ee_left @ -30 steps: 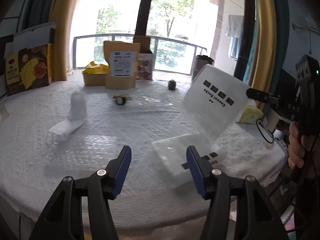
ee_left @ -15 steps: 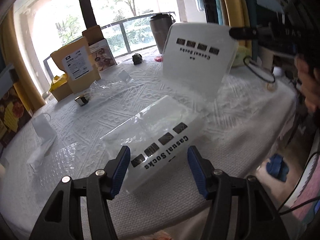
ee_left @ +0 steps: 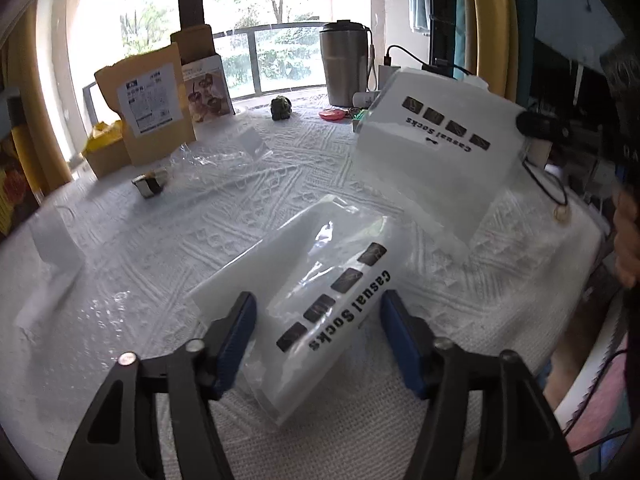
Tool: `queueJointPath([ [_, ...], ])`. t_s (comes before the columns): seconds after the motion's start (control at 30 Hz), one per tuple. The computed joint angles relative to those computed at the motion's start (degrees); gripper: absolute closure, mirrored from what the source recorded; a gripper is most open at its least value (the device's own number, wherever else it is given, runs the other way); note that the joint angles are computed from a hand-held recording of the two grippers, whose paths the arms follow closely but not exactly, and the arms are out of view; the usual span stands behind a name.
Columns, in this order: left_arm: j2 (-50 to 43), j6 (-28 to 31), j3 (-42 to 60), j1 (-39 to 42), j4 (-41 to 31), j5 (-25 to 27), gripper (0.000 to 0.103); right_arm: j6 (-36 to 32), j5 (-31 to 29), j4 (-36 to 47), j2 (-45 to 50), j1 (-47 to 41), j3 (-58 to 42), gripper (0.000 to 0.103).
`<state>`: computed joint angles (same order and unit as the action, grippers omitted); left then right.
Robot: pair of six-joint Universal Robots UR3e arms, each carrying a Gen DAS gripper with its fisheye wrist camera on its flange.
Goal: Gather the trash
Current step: 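Grasp the second 'Casual Socks' bag with the left tool while the right tool holds its bag, then carry both sock bags from the table over the yellow wastebasket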
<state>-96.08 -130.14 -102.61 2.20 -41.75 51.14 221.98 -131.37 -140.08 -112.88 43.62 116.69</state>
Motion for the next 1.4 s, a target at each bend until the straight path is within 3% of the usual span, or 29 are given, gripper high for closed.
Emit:
queueJointPath([
  [0.2,-0.2,0.4,0.4,-0.9,-0.1,-0.1,0.084,0.5,-0.6,0.9,2.1,0.7,-2.2,0.101],
  [0.3,0.6,0.9,-0.6,0.2,-0.7,-1.5,0.096,0.7,-1.4,1.8,3.6,1.6,-4.0,0.101],
  [0.6,8.2,4.6,-5.0,8.4,-6.2,-7.8,0.099,1.1,-5.3,5.7,9.8,5.7,-12.5,0.101],
  [0.87,17.5,11.7,-6.3,19.2,-18.6,-14.2,0.101,-0.5,-8.3,9.4,19.8,9.9,-25.5,0.101],
  [1.03,21.3,18.8,-5.3,26.2,-28.9,-17.7,0.101,-1.5,-9.8,12.4,26.2,12.3,-34.6,0.101],
  [1.4,24.2,39.6,2.4,40.7,-58.7,-23.2,0.101,-2.2,-11.8,20.4,39.4,16.2,-54.3,0.101],
])
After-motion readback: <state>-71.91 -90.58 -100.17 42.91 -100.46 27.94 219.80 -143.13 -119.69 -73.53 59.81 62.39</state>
